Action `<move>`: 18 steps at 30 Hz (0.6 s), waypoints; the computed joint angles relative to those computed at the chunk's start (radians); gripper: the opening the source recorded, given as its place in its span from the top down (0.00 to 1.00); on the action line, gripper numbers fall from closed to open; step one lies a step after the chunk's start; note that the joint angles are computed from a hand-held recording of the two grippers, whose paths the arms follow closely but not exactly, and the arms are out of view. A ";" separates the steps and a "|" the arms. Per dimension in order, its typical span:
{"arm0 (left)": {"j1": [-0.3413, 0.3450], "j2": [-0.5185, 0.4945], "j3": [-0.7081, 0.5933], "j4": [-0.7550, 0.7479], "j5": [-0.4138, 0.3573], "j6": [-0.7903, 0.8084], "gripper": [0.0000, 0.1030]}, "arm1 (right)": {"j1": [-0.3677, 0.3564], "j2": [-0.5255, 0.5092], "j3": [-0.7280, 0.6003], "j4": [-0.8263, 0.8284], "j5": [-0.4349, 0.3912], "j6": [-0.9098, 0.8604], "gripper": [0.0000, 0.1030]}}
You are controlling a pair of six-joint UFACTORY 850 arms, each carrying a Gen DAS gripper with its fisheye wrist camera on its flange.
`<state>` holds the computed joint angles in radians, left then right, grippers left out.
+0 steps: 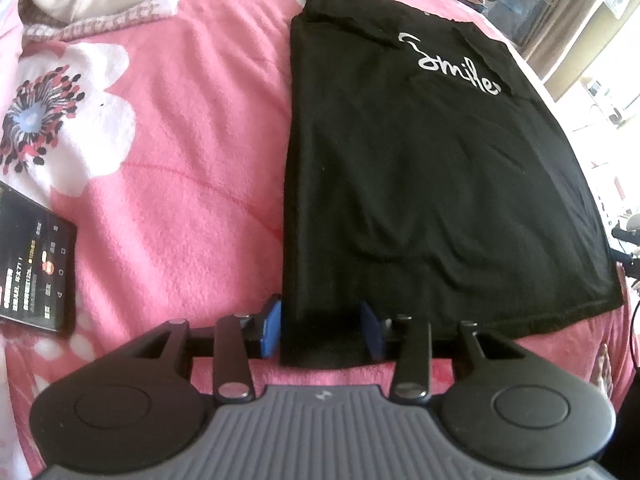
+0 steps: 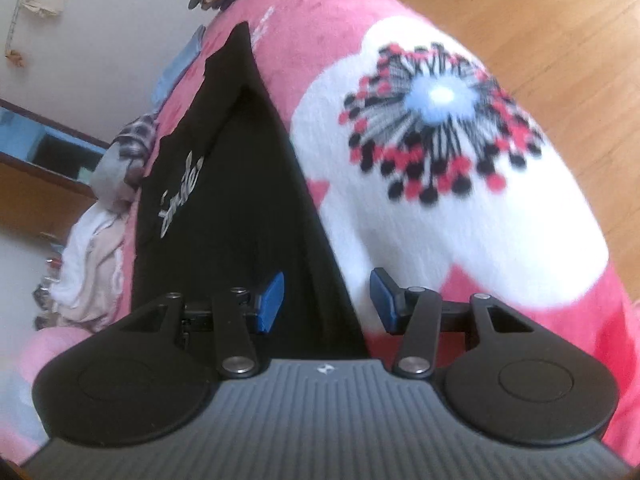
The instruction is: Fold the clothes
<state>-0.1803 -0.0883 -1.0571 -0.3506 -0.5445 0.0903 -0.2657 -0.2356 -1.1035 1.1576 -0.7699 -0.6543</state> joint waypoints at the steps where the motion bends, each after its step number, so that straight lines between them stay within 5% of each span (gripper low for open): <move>1: 0.002 0.004 0.003 -0.008 -0.005 0.013 0.59 | -0.003 0.004 0.005 -0.011 -0.019 0.001 0.55; 10: 0.026 0.021 0.018 -0.081 -0.033 0.087 0.61 | -0.056 0.034 0.074 0.009 -0.176 0.018 0.59; 18: 0.030 0.029 0.021 -0.091 -0.028 0.090 0.69 | -0.057 0.031 0.068 -0.023 -0.201 0.026 0.66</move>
